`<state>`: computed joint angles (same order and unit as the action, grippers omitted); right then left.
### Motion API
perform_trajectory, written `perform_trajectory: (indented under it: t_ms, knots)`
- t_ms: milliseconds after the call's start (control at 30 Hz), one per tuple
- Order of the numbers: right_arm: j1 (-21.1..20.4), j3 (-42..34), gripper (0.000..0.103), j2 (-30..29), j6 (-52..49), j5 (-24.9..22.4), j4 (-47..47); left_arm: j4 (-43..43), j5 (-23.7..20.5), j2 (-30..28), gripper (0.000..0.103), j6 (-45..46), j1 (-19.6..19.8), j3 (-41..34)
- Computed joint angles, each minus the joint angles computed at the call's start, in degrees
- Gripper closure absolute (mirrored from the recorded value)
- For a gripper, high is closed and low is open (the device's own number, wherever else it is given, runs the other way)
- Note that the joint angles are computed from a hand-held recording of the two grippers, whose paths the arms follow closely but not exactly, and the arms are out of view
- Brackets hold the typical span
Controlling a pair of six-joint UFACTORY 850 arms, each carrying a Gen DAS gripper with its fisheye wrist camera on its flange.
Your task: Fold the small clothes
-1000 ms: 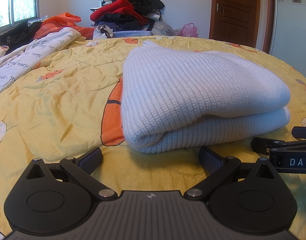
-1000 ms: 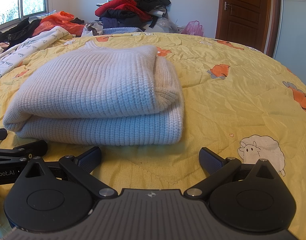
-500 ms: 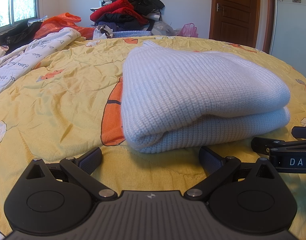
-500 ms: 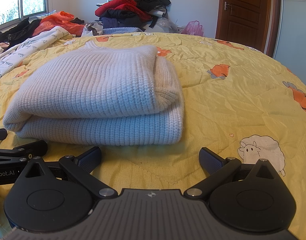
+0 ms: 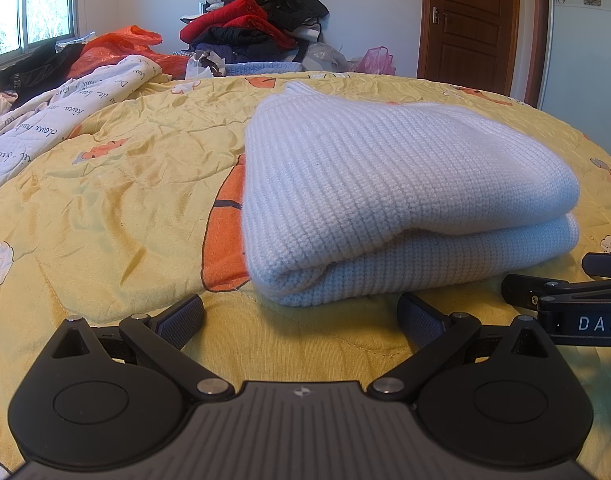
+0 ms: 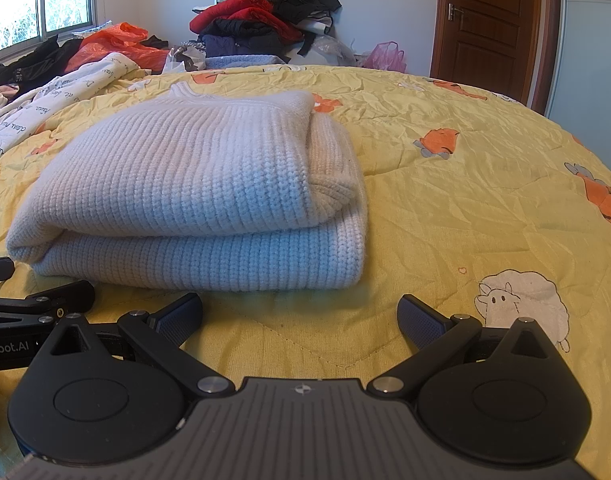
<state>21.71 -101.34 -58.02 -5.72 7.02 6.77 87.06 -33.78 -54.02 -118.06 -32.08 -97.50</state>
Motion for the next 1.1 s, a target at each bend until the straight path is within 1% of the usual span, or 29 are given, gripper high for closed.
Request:
perform_trajectory:
  t_ms: [633,900,1100]
  knots:
    - [0.0,0.0,0.000,0.0,0.0,0.0,0.1,-0.1,0.1,-0.1,0.000,0.1,0.0,-0.1]
    - [0.0,0.0,0.000,0.0,0.0,0.0,0.1,-1.0,0.7,0.5,0.000,1.4,0.1,0.3]
    - [0.0,0.1,0.000,0.1,-0.2,0.1,0.2,-2.3,2.2,1.2,0.000,2.8,0.3,0.8]
